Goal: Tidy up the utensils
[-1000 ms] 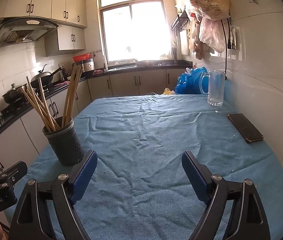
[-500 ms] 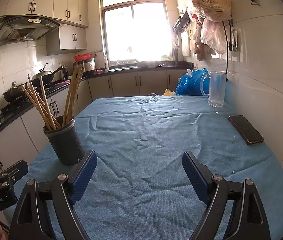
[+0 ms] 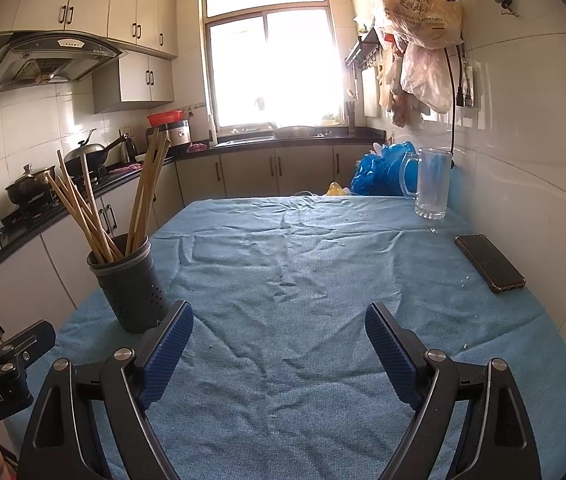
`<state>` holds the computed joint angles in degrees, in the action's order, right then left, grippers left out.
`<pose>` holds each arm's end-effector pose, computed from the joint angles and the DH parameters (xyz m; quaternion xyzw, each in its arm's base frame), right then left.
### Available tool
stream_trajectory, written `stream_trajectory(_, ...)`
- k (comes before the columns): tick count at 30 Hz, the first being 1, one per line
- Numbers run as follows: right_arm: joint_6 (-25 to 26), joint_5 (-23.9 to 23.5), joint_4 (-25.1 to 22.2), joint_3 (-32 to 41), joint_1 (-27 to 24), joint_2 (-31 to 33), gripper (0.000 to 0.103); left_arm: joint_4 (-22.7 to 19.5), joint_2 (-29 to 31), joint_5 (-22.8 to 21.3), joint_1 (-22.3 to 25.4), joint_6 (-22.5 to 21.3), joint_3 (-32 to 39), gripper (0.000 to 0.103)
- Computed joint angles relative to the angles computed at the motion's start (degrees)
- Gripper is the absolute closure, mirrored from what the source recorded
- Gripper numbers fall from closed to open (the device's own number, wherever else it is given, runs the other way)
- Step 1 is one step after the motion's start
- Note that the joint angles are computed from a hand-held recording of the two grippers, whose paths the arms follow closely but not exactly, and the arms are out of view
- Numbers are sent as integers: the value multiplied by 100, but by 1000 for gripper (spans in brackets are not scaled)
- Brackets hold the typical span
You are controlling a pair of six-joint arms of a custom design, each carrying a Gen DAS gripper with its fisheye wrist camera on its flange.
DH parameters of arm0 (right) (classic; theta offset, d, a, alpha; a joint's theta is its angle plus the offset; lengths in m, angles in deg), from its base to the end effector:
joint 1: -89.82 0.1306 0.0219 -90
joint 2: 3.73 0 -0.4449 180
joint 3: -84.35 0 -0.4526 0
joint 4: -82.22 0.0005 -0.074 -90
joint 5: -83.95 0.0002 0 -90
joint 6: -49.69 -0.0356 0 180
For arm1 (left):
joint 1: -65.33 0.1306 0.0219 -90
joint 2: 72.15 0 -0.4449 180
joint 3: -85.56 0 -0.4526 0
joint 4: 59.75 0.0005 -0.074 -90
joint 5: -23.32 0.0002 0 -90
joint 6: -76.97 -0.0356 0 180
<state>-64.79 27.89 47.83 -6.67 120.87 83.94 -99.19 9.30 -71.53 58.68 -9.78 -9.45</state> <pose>0.4757 0.2626 0.5288 0.0907 0.8475 -0.0147 0.5229 0.4930 -0.0550 0.5341 0.0072 0.8900 -0.0017 0.4559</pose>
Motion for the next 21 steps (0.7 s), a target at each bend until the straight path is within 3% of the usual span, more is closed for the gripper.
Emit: stream_trajectory(21,92,41,3,11,79,30,11,57,-17,49,40,45,-100,0)
